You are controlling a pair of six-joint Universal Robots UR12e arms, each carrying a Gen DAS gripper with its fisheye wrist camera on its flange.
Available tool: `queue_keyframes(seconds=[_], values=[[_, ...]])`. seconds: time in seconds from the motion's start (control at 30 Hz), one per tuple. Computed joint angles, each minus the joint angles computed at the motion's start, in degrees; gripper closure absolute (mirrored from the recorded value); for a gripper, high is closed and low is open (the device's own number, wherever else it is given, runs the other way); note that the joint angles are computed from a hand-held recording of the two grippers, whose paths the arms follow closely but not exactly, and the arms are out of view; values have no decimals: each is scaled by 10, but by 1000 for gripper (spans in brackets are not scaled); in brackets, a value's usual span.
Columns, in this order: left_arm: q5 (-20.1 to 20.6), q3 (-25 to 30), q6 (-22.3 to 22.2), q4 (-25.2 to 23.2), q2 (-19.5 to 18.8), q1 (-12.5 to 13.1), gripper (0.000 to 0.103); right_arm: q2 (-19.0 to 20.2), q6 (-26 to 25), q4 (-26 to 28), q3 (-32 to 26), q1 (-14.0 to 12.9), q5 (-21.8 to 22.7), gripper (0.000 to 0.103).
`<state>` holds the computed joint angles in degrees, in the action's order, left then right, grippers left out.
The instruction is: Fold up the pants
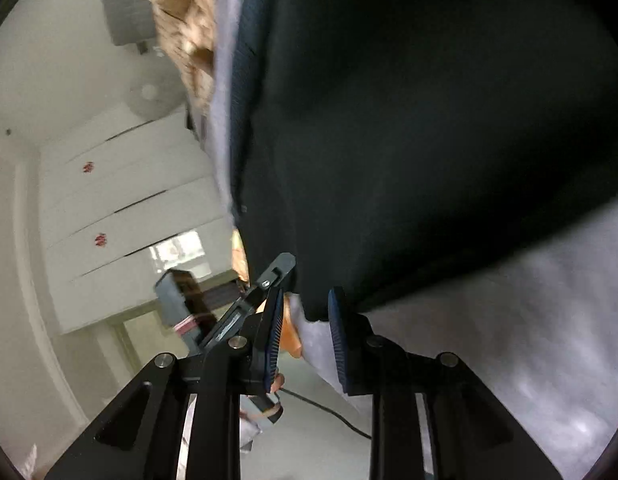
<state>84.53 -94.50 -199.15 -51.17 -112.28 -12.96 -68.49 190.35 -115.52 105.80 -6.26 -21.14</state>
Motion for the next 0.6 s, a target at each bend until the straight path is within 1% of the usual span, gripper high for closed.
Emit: queue_keyframes(seconds=[0.03,0.07,0.17,0.2,0.27,0.3,0.33,0.37,0.4,0.43,0.47,0.53,0.6], values=[[-10,-4,2,5,2,3,24,2,2,1,-3,4,-7,76],[-23,-9,0,11,6,8,24,-5,-6,7,4,2,-11,76],[-70,-33,-21,44,17,28,24,-3,-5,12,-4,6,-26,76],[-78,-37,-25,50,18,31,24,0,-4,18,-8,7,-27,76],[-77,-39,-20,49,20,33,24,-7,-32,56,-11,4,-31,76],[-72,-38,-15,47,19,30,24,-7,-45,71,-17,8,-32,75],[-62,-37,-5,44,19,27,24,0,-39,70,-28,17,-34,75],[-55,-30,-3,41,14,22,24,-1,-48,82,-28,15,-39,74],[-48,-29,3,39,14,20,24,-3,-44,83,-25,14,-43,73],[-45,-29,6,36,15,19,24,-2,-26,66,-21,15,-43,68],[-43,-28,7,35,15,18,24,-1,-2,38,-14,14,-39,65],[-42,-26,7,33,14,16,24,1,55,-38,4,12,-23,63],[-42,-24,11,33,11,16,24,7,91,-79,7,12,-15,63]])
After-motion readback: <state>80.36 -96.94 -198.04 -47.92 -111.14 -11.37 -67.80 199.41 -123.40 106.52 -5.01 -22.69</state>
